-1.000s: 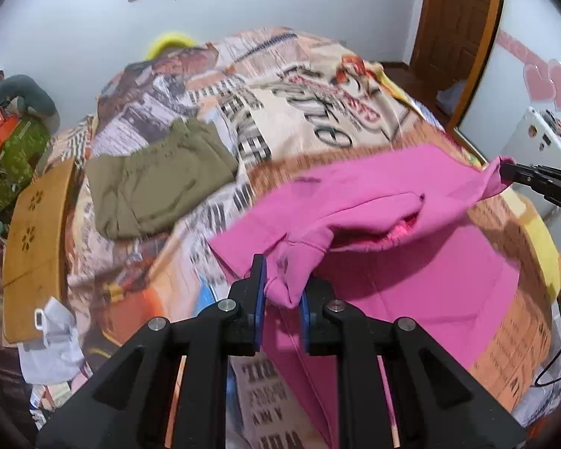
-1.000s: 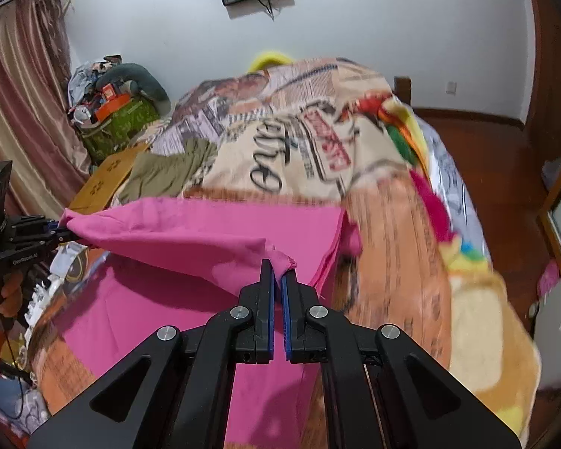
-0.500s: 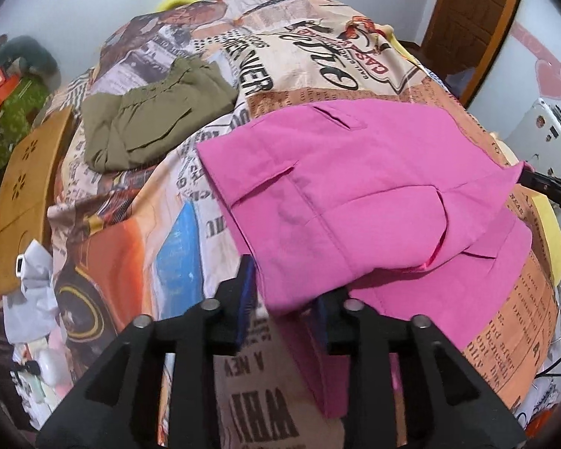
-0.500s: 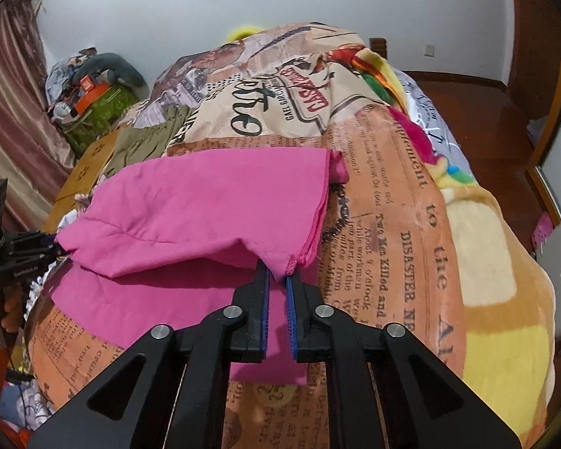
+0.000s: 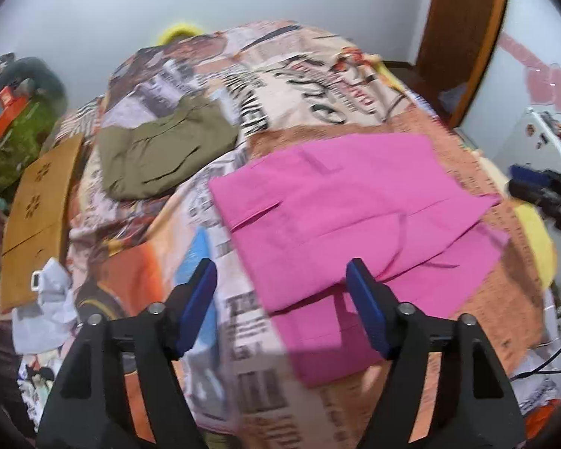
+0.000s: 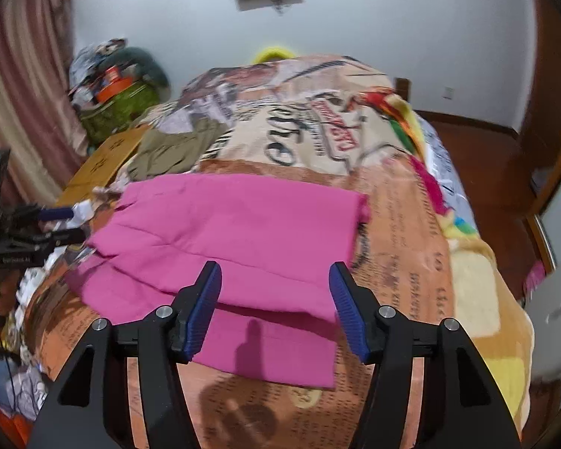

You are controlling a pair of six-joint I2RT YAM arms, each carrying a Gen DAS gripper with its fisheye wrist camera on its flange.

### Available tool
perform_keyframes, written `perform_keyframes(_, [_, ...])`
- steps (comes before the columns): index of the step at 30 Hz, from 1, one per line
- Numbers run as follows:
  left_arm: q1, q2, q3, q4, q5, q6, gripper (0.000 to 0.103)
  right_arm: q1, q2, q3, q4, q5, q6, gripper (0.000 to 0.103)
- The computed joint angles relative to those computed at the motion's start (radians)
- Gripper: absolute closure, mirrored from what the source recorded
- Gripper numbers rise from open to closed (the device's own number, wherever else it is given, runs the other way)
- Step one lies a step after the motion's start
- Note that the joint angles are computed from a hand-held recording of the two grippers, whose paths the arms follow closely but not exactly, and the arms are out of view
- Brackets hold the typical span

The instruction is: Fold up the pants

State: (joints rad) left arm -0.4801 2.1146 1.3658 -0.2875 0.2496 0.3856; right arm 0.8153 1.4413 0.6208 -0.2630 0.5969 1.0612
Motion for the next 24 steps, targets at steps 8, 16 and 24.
perform_keyframes(8, [-0.069,0.039,0.069,-0.06,-0.002,-0.011,0.025,-0.061,0.162,0.08,0.117,-0.178,-0.183,0.047])
perform_keyframes(16, [-0.104,0.121,0.135,-0.132,-0.022,0.01,0.024,-0.131,0.292,0.126,0.176,-0.337,-0.272,0.046])
perform_keyframes(24, [-0.128,0.142,0.139,-0.124,-0.044,0.026,0.021,-0.16,0.339,0.123,0.268,-0.361,-0.31,0.058])
